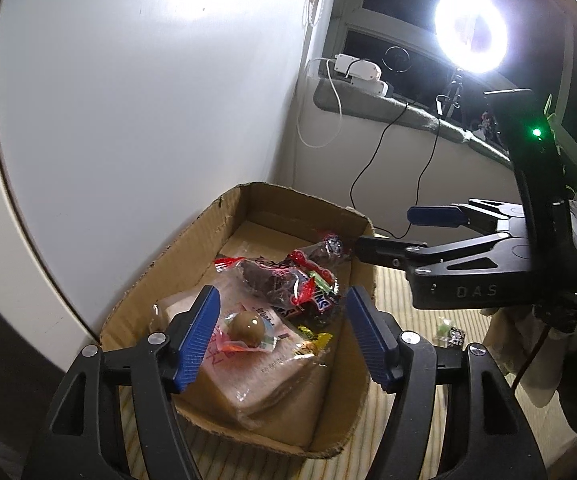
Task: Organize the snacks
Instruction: 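Move both tools back toward the mint packet and yellow jelly cup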
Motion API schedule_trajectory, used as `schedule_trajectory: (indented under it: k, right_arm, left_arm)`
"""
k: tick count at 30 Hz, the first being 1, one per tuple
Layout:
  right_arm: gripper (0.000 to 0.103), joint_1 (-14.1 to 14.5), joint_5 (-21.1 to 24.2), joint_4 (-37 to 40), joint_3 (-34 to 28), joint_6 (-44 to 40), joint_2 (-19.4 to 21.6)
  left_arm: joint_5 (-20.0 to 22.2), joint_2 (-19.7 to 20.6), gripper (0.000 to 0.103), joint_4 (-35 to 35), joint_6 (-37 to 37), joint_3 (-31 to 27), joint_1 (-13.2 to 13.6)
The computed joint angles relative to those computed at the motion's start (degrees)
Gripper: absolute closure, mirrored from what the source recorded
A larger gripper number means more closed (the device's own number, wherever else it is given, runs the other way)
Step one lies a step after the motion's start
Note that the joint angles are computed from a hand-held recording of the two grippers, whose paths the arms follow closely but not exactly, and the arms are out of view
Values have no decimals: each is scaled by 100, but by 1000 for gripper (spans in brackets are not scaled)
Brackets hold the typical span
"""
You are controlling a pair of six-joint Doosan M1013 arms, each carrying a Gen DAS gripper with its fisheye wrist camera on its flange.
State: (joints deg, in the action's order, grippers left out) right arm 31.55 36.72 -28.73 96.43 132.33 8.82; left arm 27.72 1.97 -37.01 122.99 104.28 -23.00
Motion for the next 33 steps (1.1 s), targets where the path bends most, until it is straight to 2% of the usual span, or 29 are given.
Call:
schedule_trajectory:
  k: [9, 21, 26, 29, 33]
  right_arm:
    - [14, 173, -21, -401, 373, 550, -397]
    - [14, 415, 18, -1164, 1267, 1627, -1084]
    - [14, 509, 162, -1099, 1563, 1617, -1210]
    - [14, 521, 63, -846, 1702, 1466, -1253]
    - [28, 445, -200, -212, 1832, 1063, -1252]
  left_arm:
    - [-15, -176, 37, -197, 249, 145, -118]
    - [98, -289, 38, -473, 629, 376, -398]
    - [270, -273, 49, -588, 687, 475, -501]
    - [435, -221, 56, -555, 675, 489, -574]
    - [618, -130, 62, -494, 664, 468, -670]
